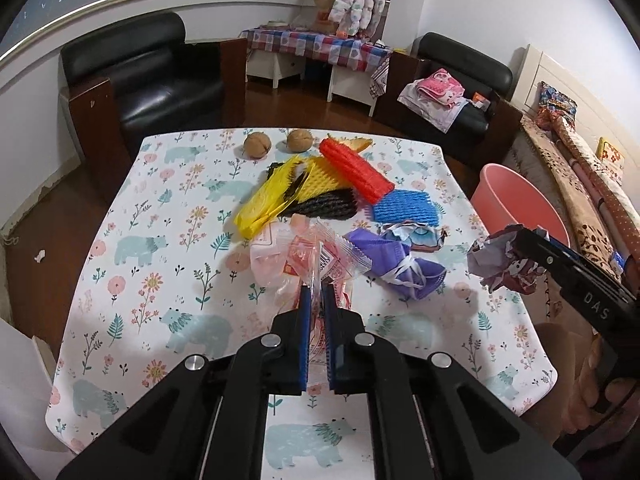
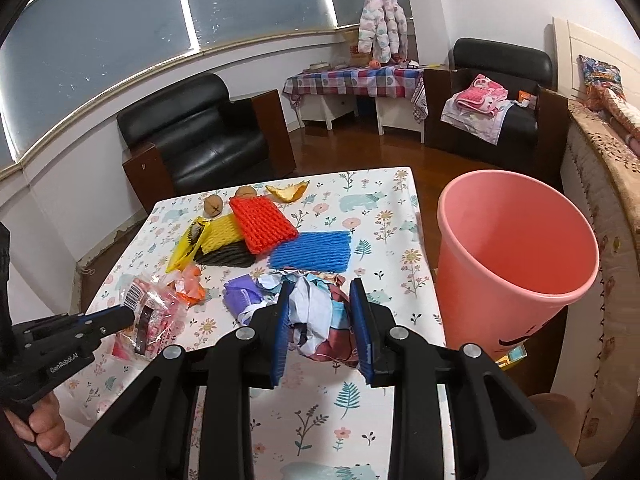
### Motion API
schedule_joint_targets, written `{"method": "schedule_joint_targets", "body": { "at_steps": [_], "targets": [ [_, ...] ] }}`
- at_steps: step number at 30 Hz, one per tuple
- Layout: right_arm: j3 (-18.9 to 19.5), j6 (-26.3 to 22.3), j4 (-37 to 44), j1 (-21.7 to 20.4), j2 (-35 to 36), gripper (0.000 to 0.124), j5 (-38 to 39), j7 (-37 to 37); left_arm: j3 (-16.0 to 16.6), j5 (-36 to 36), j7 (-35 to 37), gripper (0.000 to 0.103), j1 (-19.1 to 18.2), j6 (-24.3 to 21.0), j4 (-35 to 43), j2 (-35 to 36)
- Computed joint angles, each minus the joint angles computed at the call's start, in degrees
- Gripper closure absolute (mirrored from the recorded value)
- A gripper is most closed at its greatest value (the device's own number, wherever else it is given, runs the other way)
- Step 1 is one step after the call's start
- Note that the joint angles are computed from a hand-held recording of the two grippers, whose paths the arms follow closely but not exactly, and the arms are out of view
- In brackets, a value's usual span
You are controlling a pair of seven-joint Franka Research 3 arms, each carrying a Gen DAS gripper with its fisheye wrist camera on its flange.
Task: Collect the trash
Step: 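Carry the bag and wrapper in both grippers over the pink bucket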
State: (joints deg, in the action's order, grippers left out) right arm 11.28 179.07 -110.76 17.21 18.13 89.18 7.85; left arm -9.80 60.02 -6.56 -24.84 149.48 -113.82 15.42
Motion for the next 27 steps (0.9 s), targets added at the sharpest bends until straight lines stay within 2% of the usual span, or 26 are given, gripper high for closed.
{"method": "schedule_joint_targets", "body": {
  "at_steps": [27],
  "targets": [
    [-3.1,4.3,1.6,4.1,0.5,0.095,6.3,-8.1,-0.2,-0.4,1.6,0.098,-1.0,-1.0,1.8,0.6]
  ]
}}
